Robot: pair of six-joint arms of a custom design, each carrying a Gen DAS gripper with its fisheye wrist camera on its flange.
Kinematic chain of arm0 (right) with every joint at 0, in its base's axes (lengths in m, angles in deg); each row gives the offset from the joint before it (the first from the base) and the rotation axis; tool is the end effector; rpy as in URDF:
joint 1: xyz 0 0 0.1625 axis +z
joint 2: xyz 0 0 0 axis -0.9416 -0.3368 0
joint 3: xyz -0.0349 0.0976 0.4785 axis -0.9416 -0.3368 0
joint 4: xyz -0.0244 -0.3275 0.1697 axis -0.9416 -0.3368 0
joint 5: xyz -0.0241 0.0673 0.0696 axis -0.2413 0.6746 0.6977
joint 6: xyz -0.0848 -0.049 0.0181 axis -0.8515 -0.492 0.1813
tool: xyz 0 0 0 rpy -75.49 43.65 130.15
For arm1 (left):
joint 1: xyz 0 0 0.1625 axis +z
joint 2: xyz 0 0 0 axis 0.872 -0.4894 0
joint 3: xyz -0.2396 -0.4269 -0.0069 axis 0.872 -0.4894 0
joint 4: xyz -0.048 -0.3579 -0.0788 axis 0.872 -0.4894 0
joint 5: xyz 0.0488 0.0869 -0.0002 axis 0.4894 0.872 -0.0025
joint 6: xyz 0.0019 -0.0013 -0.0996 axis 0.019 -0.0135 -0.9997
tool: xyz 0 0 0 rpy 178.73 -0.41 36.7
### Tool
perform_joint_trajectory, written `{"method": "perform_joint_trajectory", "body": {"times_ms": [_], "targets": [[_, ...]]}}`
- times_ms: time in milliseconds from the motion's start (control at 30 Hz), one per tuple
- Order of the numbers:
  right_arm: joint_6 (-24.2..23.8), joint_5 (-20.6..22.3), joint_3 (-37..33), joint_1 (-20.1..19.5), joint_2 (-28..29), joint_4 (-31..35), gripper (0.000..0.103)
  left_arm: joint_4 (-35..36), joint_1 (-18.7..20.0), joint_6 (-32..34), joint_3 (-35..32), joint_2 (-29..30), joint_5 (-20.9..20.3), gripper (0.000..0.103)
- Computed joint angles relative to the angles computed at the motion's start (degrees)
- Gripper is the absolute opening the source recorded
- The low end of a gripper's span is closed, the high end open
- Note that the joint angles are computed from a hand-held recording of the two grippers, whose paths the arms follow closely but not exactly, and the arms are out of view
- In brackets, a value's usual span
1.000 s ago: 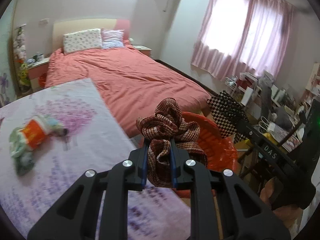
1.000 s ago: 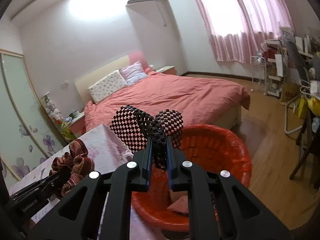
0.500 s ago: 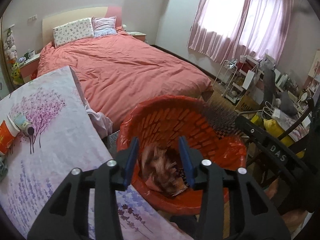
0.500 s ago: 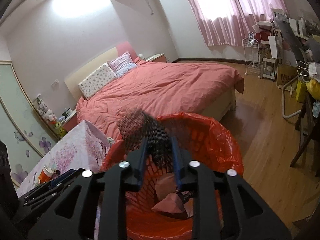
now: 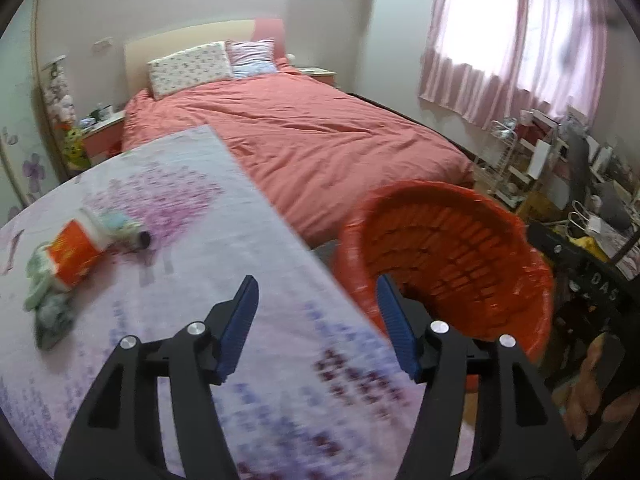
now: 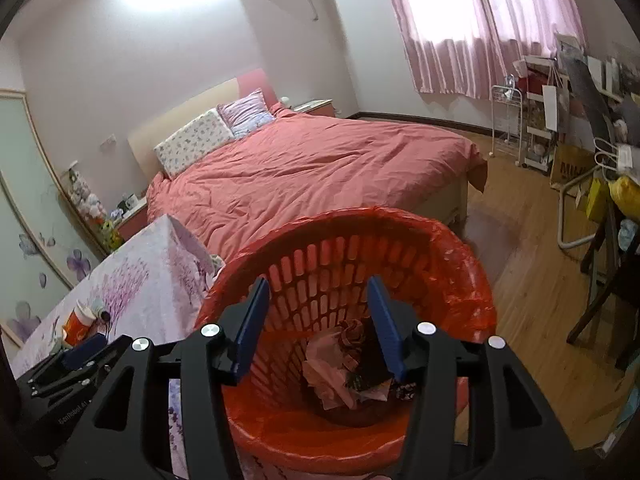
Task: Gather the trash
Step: 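Return to the bed and grasp the green cloth with the left tool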
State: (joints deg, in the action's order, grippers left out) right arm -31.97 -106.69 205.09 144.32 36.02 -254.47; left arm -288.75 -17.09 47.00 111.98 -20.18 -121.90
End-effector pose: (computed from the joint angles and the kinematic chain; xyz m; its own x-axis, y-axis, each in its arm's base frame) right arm -0.0128 -0.5156 0.1747 -0.8846 -0.0171 0.4661 -0.3826 0.5980 -0.7043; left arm -0.2010 -0.4907 -0.0310 -0.7510 0.0002 -0.6603 0.4735 0.6973 -0.5382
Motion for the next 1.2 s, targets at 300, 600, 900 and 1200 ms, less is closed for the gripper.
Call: {"method": "perform_joint_trajectory", "body": {"times_ms": [300,600,900,1200], "targets": [[-3.47,-3.08,1.12,3.19,3.00,-1.94,0.052,-4.14,-0.55,-6.54,10.62,-3.89,8.90,0.067],[-7.01,-5.25,1.87,6.46,6.51,-2.73,0.052,-3.73,4.59,-14.21,17.95,-12.96,17.46,0.067],[-8.49,-7.67,1.18,8.98,8.79,-1.35,0.052,-2.09,12.19,-7.96,13.76,-16.99,11.25,0.058],[-9.13,-9.43,1.46,11.66,11.24,-1.06,0.052,-10.91,11.72,-4.27,18.33,-16.56,9.71,0.007]]}}
